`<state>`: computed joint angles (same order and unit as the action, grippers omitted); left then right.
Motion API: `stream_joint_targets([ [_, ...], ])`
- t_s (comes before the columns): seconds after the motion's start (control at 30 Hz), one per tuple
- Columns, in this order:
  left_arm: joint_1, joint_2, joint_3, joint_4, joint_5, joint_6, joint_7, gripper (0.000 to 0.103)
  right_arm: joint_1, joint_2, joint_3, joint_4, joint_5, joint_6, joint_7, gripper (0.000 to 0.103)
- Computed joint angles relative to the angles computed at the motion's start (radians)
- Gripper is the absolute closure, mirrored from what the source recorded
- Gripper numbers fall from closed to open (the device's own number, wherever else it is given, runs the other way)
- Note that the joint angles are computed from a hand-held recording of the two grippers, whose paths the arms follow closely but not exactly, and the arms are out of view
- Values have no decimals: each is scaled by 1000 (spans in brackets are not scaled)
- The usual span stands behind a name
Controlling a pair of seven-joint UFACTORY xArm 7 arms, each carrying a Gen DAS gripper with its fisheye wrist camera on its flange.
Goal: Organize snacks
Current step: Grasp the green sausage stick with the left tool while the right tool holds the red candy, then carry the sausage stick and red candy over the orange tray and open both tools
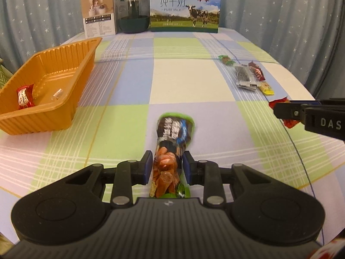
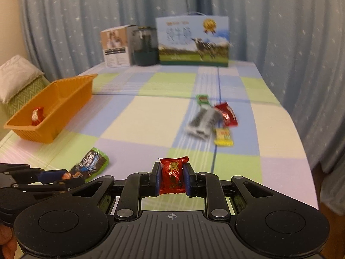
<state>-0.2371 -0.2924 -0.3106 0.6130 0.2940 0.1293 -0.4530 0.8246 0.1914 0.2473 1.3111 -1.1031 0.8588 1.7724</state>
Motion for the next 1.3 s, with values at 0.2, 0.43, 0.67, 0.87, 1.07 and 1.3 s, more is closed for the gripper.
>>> stream_joint_targets([
  [0.2,42,20,-36,29,63,5,-31,70,-20,10,-9,1,28,-68,-3,81],
  [0.43,30,50,-26,53,107,34,-50,70,-9,53,-34,79,18,-91,-22,81],
  [0.67,-19,33,12,40,73,55,-28,77,12,77,-52,111,18,-104,-43,81],
  [0.87,13,-40,17,-1,66,50,-57,77,34,118,-74,168,3,-127,-53,81],
  [1.07,34,-86,49,0,17,49,-6,77,49,135,-92,196,-1,-145,-61,81],
  [1.3,45,-165,100,-10,-49,58,81,77,87,213,-113,324,20,-153,-147,81],
])
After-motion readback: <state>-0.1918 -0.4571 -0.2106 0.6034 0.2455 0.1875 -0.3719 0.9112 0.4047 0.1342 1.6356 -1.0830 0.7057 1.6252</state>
